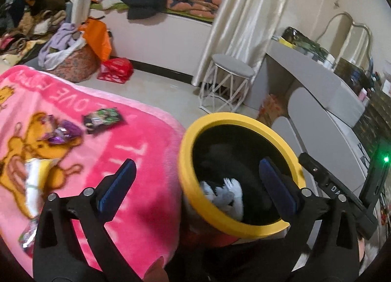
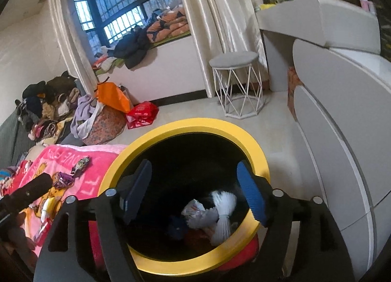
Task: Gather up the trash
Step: 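Move both tools back over the remaining trash on the blanket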
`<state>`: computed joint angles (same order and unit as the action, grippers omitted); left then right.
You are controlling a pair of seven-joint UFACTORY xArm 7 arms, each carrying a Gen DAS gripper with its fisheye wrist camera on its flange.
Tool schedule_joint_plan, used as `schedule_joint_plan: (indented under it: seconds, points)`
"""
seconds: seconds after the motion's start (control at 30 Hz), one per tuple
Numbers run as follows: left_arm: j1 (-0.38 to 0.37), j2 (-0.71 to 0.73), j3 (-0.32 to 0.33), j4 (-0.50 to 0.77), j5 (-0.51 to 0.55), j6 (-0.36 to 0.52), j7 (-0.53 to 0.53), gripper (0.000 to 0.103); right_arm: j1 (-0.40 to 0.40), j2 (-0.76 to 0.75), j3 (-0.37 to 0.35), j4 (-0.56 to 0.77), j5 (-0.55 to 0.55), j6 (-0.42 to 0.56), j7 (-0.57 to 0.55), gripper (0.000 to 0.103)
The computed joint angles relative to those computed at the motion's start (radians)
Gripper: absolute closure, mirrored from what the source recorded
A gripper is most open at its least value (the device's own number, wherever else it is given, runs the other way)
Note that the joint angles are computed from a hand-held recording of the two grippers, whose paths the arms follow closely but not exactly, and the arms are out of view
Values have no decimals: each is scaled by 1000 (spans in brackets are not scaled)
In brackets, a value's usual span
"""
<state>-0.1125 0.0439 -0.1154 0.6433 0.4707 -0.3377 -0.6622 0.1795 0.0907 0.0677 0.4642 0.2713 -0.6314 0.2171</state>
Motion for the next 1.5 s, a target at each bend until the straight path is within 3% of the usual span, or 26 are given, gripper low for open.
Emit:
schedule_joint_plan:
  seconds: [0.13, 0.23, 0.5, 0.87, 1.03, 1.33, 1.5]
  points:
    - [10, -58, 36, -54, -20, -4, 0, 10, 13, -7, 12, 2, -17, -9, -5, 29]
    - [7, -94, 60, -95, -91, -11, 57, 10, 22, -14, 22, 9, -62, -3, -4, 29]
    - [0, -169, 147, -159, -148, -31, 113, 10, 53, -22, 51, 80, -179, 74, 16, 29]
    - [-19, -206, 352, -184, 69, -39, -44, 10, 98, 8, 75, 221, -252, 205, 16, 29]
    - [8, -210, 399, -197, 150, -47, -100, 10, 88, 42, 99, 296, -346, 248, 68, 29]
    - [74, -195, 474, -197, 369, -67, -248, 10, 109, 144, 142, 457, -397, 324, 52, 29]
    - [128, -174, 489, -181, 504, -83, -351, 10, 105, 222, 182, 566, -421, 390, 47, 38]
